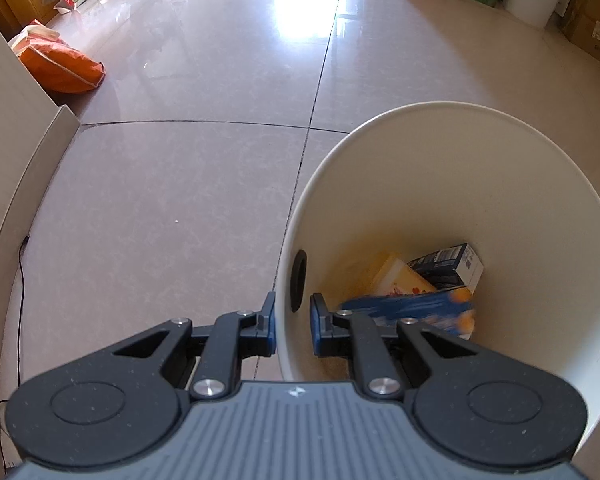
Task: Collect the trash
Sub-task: 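Carry the yogurt carton over the bin and open the right gripper, then move the right gripper to the crumpled white tissue and grasp it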
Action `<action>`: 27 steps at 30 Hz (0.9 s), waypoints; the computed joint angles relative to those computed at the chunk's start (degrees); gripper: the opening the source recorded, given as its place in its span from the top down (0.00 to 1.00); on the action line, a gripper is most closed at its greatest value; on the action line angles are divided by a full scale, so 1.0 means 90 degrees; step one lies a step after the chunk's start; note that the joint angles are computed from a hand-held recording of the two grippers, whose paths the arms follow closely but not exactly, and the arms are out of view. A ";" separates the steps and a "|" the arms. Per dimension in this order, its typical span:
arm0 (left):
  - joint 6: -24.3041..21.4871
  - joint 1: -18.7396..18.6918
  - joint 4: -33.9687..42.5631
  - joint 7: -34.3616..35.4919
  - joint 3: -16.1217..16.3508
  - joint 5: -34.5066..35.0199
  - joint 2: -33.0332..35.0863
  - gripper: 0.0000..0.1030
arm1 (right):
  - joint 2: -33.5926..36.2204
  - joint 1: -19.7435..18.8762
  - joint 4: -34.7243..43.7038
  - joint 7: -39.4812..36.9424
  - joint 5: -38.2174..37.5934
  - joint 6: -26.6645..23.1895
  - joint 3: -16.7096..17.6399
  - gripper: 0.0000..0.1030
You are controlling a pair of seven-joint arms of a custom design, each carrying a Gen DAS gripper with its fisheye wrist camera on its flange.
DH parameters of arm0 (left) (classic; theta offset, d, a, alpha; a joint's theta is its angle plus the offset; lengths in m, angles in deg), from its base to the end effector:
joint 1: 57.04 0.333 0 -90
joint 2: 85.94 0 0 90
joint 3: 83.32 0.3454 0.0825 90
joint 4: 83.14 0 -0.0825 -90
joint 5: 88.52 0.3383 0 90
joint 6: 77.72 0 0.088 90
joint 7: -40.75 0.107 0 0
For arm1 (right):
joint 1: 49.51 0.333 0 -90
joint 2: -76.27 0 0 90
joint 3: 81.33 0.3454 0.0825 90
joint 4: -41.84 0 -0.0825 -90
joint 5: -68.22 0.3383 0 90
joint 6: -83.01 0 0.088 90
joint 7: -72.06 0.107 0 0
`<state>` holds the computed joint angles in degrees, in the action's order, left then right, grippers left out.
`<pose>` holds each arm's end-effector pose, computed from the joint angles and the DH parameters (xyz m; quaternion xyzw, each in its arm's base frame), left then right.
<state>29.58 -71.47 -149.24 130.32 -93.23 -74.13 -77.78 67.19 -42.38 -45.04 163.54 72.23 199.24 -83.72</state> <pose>0.5270 -0.2042 0.7955 -0.5216 0.7968 -0.1770 0.2484 0.4739 0.0404 0.8102 -0.6824 0.6517 -0.1913 0.2701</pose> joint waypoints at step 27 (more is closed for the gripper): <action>-0.0047 0.0000 0.0021 0.0029 -0.0005 -0.0039 0.0007 0.87 | -0.0873 -0.1464 -0.4048 0.2771 -0.0897 0.1318 -0.0759 0.27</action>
<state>29.16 -71.47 -149.05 130.58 -93.28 -74.48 -77.71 59.33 -55.55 -81.47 188.48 64.15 211.11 -90.55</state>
